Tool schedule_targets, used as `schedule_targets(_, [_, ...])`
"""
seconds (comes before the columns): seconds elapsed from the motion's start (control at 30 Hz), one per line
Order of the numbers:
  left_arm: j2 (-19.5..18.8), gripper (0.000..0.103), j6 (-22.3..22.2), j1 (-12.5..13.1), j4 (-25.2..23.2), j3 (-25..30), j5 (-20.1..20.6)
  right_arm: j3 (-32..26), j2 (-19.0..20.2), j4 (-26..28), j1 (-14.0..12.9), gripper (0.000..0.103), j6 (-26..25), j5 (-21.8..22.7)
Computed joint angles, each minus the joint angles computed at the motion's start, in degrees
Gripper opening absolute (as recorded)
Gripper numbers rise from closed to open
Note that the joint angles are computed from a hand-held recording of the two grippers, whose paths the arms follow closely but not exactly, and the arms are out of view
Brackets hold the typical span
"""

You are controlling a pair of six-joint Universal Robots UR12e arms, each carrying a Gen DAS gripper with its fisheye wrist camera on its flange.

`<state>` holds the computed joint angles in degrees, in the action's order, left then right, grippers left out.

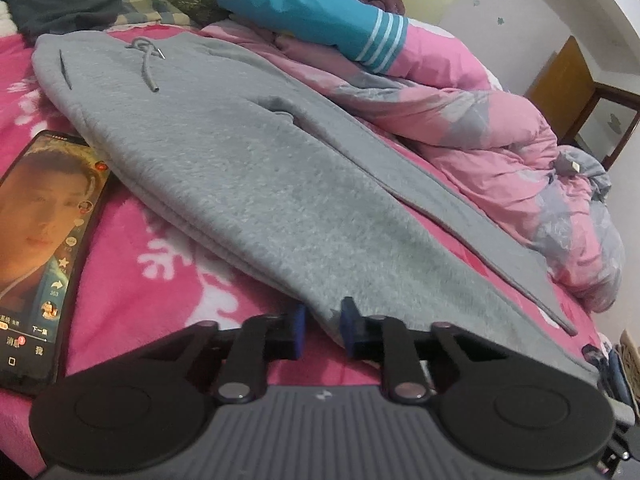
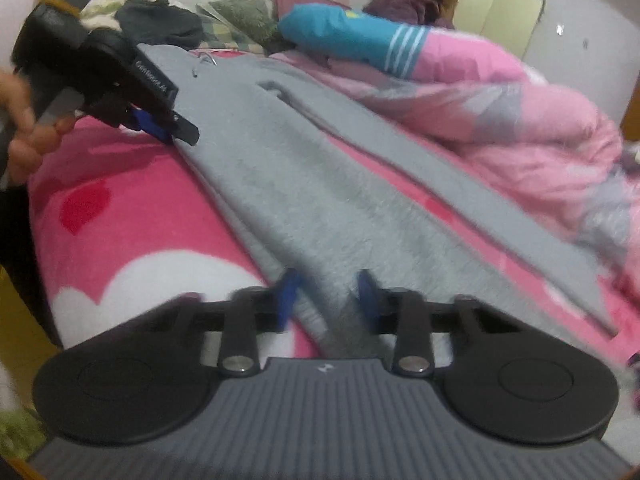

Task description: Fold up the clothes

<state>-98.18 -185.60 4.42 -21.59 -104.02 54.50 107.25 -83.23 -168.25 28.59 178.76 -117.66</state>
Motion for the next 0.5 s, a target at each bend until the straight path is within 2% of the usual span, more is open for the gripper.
schedule_targets(0.03, [0.1, 0.012, -0.4, 0.1, 0.5, -0.2, -0.2, -0.1, 0.0, 0.3, -0.1, 0.006, 1.3, 0.4])
schedule_targets(0.1, [0.5, 0.008, -1.4, 0.6, 1.6, -0.6, -0.9, -0.4, 0.1, 0.4, 0.2, 0.003, 2.1, -0.2])
schedule_targets(0.23, [1.8, 0.008, -2.1, 1.9, 2.5, -1.5, -2.9, -0.6, -1.1, 1.2, 0.6, 0.002, 2.6, 1.9])
schedule_targets(0.37, [2.7, 0.008, 0.2, 2.4, 0.3, -2.1, -2.7, -0.2, -2.2, 2.4, 0.7, 0.002, 3.2, 4.2])
schedule_targets(0.5, [2.6, 0.007, 1.2, 2.3, -3.7, -1.8, -1.6, 0.5, -2.6, 6.1, 0.0, 0.005, 5.7, 7.9])
